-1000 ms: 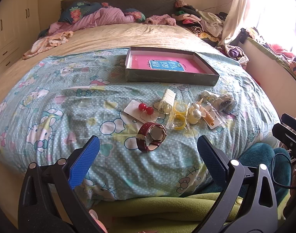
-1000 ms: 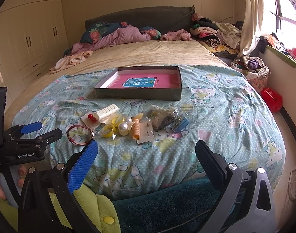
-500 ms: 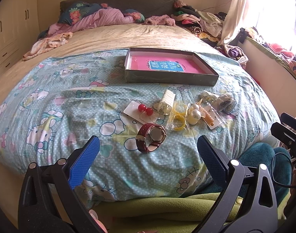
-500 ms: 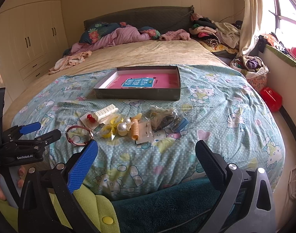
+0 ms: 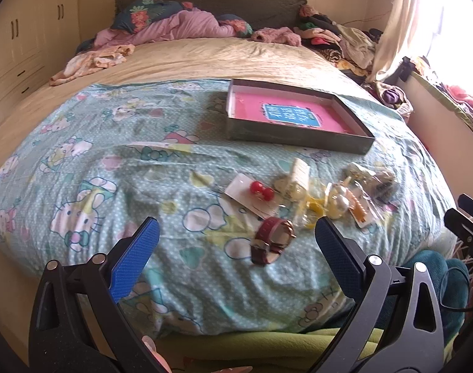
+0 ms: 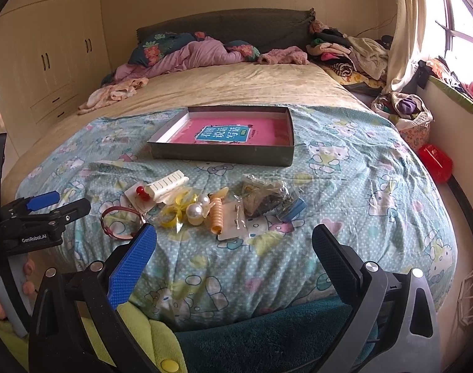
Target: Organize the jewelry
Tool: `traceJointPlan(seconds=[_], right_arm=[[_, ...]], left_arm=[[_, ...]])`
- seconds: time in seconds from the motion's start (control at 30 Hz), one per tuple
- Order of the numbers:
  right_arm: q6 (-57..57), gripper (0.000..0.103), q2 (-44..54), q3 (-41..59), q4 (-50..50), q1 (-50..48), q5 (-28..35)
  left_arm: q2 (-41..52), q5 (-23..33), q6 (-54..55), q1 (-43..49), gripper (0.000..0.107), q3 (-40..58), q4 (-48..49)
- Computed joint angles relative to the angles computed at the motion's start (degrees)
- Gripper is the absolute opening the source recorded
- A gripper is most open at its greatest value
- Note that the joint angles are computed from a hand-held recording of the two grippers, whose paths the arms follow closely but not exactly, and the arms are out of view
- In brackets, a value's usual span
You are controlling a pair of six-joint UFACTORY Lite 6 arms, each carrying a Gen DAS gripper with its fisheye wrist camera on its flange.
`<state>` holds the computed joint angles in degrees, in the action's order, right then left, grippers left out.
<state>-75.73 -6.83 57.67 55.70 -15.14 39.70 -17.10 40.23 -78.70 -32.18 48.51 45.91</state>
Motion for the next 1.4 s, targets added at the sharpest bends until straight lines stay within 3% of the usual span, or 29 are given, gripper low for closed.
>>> traceJointPlan(seconds=[0.27,0.47,0.67,0.73,0.83,0.93,1.0,1.07,1.13,1.27,1.4], right_arm=[[0.77,0.099,7.72,6.80,0.03,0.71,-3.04],[2.52,0.099,14.58,11.81,-1.37,1.60,-5.99],[4.56,0.099,20.40,15.78,-2.90,2.45,-8.48],[5.62,0.099,22.34,16.93,-3.81,2.62,-9.47],[8.09,0.099,25.85,19.38,-5.73,2.68,-10.21],[11.25,0.099,29.75,22.39,-8.16,2.69,-10.69],[13.10,0.099,32.29,24.75,-8.85,2.44,-9.13],[15.15,0.099,34.88,27.25,-9.28,2.14,-6.61],[17.67,0.099,37.68,30.00,-10.37,2.08,-4.63],[19.97,0.099,41.21,32.84,-14.01,2.73,-6.57],[23.96,0.076,47.41,40.42,-16.55,2.41,-1.40]], left_arm=[[-1.10,-4.71,6.81,7.73,0.094,-3.22,-3.83],[0.85,-15.42,24.79,13.01,0.094,-6.04,-19.53],[6.07,-22.24,33.61,11.71,0.094,-5.49,-27.09],[8.40,-23.27,32.93,10.79,0.092,-4.46,-25.56],[12.16,-24.06,30.94,9.93,0.074,-2.51,-22.34],[14.82,-25.17,34.75,10.51,0.047,-1.30,-25.09],[15.68,-25.91,37.34,11.09,0.021,-1.13,-27.03],[15.62,-26.84,41.46,12.10,0.009,-1.38,-30.75],[15.00,-27.90,46.12,12.90,0.009,-1.76,-34.87],[14.17,-27.92,47.89,13.56,0.009,-1.15,-35.73],[13.86,-27.73,50.85,14.21,0.009,0.03,-38.41]])
